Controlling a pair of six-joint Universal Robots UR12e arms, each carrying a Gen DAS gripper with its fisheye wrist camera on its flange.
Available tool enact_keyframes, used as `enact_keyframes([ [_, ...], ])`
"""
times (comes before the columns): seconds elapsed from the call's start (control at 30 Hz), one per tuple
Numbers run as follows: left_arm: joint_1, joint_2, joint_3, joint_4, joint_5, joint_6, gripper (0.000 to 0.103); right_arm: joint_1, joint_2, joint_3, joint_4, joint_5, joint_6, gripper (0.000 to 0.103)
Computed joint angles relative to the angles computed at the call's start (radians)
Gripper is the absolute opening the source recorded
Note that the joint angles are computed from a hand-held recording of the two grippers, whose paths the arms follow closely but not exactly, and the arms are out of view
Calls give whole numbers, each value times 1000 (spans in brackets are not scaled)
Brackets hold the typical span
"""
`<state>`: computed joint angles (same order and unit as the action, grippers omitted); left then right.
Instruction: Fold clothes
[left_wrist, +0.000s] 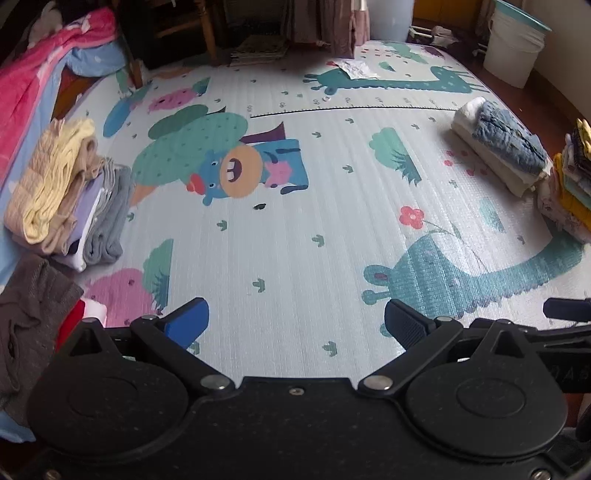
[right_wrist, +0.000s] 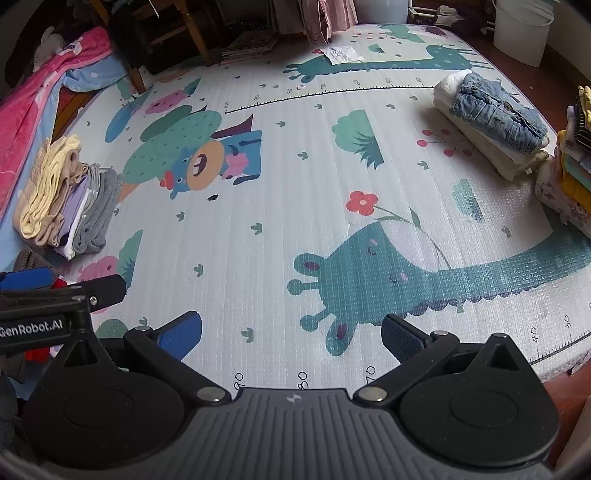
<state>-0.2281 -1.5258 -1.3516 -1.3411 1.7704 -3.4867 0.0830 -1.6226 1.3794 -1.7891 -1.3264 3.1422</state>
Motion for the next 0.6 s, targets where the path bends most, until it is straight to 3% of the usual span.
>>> enact_keyframes([
  [0.1,16,-1,5,-35,-39,-18,103,1,1,-1,0,-4,1,103],
  [0.2,-8,5,-10,-10,12,-9,103,1,-4,10,-20,4,3,103],
  [0.3,6,-3,8,-24,-13,15,103,-2,-9,15,-22,7,11,103],
  [0.37,-24,-2,-6,-5,20,-12,103,-1,-9,15,-20,5,14,103],
  [0.6,-16,-5,2,-16,9,-1,103,-2,-9,14,-15,0,19,103],
])
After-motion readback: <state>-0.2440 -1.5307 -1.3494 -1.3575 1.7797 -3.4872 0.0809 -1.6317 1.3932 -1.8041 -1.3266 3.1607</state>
